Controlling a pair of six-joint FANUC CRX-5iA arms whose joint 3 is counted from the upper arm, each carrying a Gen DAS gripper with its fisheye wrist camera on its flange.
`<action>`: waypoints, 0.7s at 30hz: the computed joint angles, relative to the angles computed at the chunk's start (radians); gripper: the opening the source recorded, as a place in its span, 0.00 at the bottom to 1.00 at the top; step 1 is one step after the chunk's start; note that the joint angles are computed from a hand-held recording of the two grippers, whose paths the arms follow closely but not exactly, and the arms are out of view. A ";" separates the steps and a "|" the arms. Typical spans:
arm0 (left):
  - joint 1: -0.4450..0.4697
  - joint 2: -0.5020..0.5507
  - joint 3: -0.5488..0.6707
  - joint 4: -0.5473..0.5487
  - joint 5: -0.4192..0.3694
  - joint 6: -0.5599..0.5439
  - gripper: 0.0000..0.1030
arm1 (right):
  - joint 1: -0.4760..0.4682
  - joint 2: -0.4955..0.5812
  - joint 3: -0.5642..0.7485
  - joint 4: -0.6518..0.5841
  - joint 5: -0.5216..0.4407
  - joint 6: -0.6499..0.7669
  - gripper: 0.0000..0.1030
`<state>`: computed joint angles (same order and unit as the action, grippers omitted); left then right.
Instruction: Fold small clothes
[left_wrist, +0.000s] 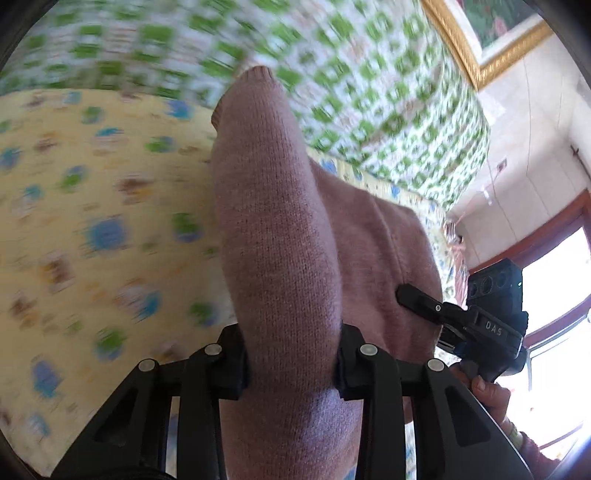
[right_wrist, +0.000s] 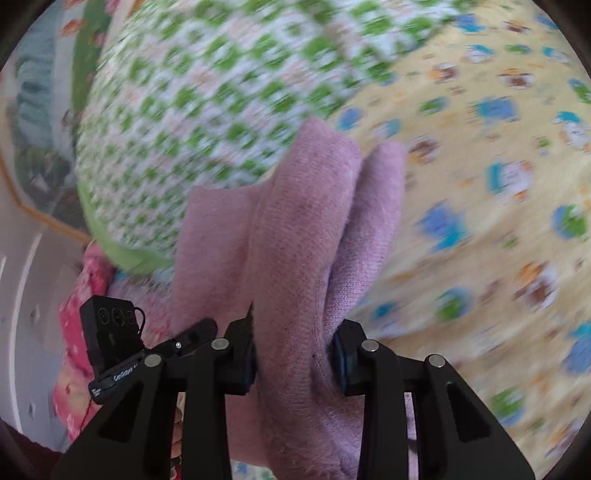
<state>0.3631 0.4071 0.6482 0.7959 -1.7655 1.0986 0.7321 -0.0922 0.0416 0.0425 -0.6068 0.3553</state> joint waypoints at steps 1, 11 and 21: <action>0.029 -0.003 0.004 0.006 -0.012 0.001 0.33 | 0.014 0.016 0.025 -0.029 0.010 0.027 0.33; 0.308 -0.010 0.042 -0.016 -0.115 -0.055 0.33 | 0.079 0.207 0.267 -0.349 -0.036 0.343 0.32; 0.387 -0.025 -0.066 -0.106 -0.075 -0.119 0.35 | 0.095 0.329 0.380 -0.329 -0.157 0.355 0.32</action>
